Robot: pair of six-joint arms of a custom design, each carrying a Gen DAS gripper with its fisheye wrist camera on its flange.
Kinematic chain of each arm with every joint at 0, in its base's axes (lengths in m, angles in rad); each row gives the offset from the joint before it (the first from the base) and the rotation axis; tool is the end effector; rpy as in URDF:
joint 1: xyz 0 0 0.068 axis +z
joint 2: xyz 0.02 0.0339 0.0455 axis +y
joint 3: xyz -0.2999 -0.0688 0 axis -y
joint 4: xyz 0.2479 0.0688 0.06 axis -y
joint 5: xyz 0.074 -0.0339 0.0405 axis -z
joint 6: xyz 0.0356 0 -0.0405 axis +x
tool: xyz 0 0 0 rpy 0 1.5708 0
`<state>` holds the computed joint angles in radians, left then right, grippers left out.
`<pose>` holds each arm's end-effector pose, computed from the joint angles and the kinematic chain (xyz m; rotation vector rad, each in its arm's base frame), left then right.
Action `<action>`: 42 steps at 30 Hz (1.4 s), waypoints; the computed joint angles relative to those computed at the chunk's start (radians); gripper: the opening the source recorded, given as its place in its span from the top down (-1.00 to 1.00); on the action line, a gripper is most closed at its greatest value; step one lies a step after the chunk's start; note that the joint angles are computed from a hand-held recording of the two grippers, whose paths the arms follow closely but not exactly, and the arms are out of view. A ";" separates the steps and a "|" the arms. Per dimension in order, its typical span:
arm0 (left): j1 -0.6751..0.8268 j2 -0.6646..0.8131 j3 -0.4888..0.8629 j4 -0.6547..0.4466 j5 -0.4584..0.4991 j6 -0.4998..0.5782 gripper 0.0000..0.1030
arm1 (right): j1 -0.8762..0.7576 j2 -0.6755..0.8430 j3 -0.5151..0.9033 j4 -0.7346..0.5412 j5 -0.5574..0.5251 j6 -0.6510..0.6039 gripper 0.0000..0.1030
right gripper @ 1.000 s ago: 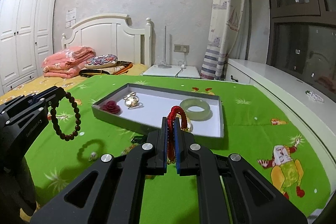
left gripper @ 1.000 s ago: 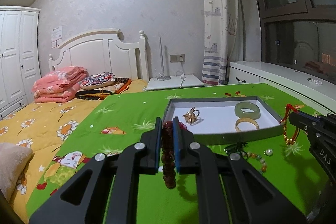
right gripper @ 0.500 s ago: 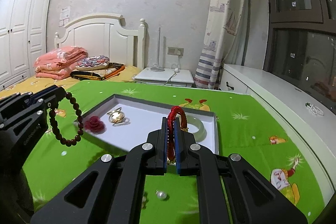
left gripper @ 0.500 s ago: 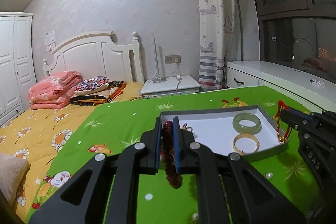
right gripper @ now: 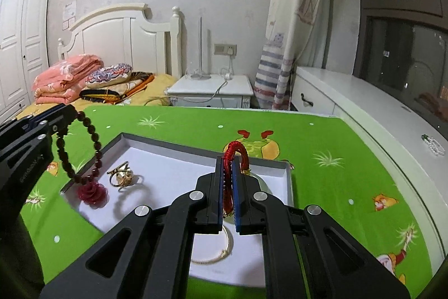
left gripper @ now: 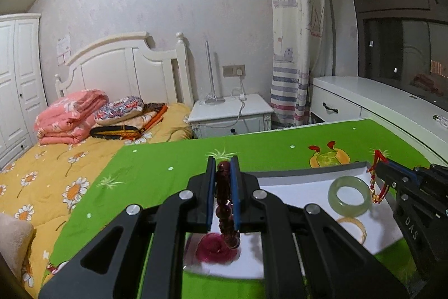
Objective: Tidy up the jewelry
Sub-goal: 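Carry the red-string bracelet and dark bead bracelet over the grey tray with both grippers, then open both grippers to drop the two bracelets into the tray, then withdraw both grippers from the tray toward the jade bead bracelet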
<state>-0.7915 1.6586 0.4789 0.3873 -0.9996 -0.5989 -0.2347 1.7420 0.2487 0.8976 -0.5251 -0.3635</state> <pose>0.2053 -0.1652 0.1395 -0.2447 1.9631 0.3024 0.2345 -0.0377 0.1077 -0.4262 2.0403 0.2075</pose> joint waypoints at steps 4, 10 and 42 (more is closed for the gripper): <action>0.080 0.037 0.048 0.005 0.091 0.035 0.80 | 0.052 0.006 0.054 -0.064 0.048 0.001 0.84; 0.106 0.111 0.102 -0.009 0.125 0.045 0.79 | 0.106 0.030 0.108 -0.144 0.078 0.005 0.82; -0.472 0.098 -0.040 -1.170 -0.132 -1.384 -0.90 | -0.320 -0.124 -0.140 -0.215 -0.325 -0.287 -0.16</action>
<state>-1.2635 1.7570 0.4393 -0.7823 -1.1312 -1.9828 -0.5549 1.6180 0.1090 0.6823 -0.8504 -0.6506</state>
